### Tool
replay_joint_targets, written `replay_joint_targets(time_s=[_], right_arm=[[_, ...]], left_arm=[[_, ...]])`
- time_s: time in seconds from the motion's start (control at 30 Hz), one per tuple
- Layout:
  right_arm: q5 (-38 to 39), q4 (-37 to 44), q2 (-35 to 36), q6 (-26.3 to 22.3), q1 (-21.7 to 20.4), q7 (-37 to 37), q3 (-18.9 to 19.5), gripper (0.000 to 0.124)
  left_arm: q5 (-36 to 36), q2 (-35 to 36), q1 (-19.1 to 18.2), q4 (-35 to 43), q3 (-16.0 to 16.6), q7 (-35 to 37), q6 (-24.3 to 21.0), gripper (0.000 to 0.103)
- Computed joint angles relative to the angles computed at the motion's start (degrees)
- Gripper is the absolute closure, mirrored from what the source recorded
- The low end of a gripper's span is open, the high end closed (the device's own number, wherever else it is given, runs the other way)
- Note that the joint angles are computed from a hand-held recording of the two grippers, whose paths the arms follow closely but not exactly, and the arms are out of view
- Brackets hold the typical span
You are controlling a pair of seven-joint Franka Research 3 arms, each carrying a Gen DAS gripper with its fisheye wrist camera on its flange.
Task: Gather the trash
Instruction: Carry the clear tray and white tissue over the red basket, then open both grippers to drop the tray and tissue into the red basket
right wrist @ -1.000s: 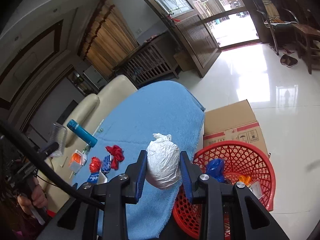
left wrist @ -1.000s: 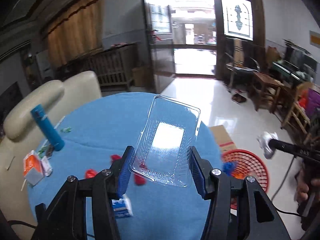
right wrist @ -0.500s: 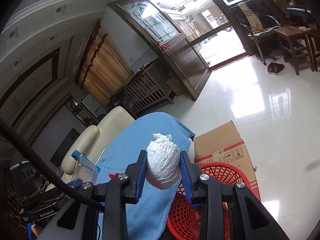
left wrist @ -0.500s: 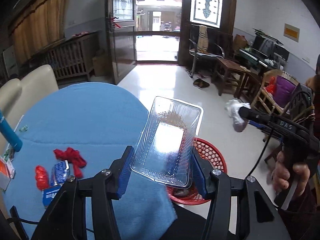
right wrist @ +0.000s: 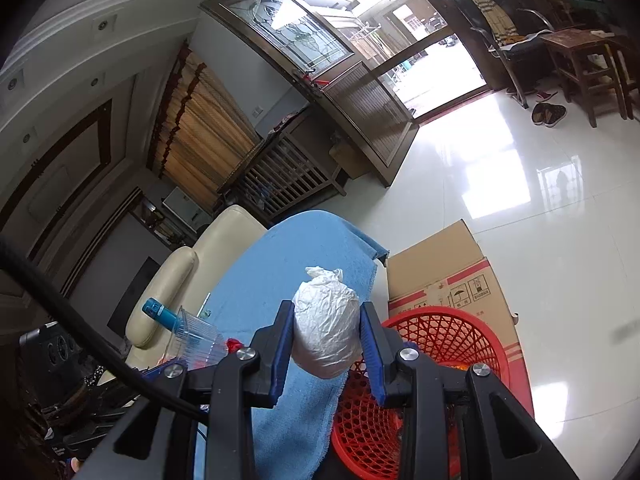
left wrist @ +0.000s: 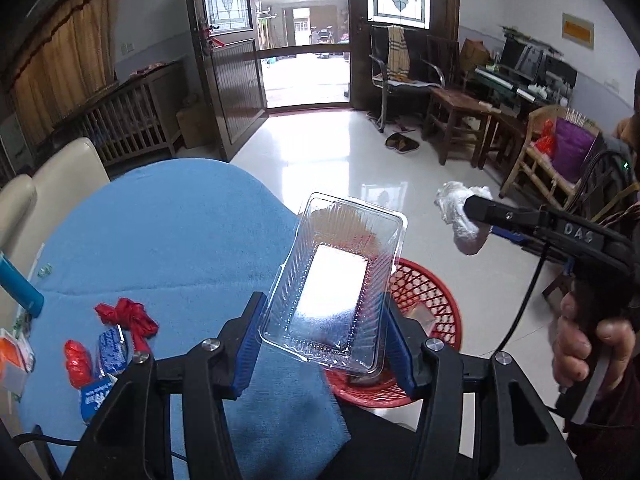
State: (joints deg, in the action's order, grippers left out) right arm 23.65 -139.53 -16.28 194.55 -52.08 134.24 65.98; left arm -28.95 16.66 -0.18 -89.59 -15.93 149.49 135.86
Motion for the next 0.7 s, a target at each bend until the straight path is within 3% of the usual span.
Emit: replay_joint_targets(time_s=[0.23,0.43,0.7], right_arm=[[1.98,-0.57,0.92,1.0,1.89,-1.52,-1.41,0.089],[4.37,0.02,2.34,1.23,2.59,-4.34,-1.36,0.089],[6.21,0.75,3.33,0.95,1.68,-6.4,0.16,0.088]], left_arm=[[2.08,-2.0,-1.38,-4.63,0.0,1.4,6.53,0.046],[4.12,-2.5,-2.21,-6.14,0.03,0.19,9.56,0.045],[5.69,-2.21,-2.28,-6.24,-0.17,-0.43,8.5,0.044]])
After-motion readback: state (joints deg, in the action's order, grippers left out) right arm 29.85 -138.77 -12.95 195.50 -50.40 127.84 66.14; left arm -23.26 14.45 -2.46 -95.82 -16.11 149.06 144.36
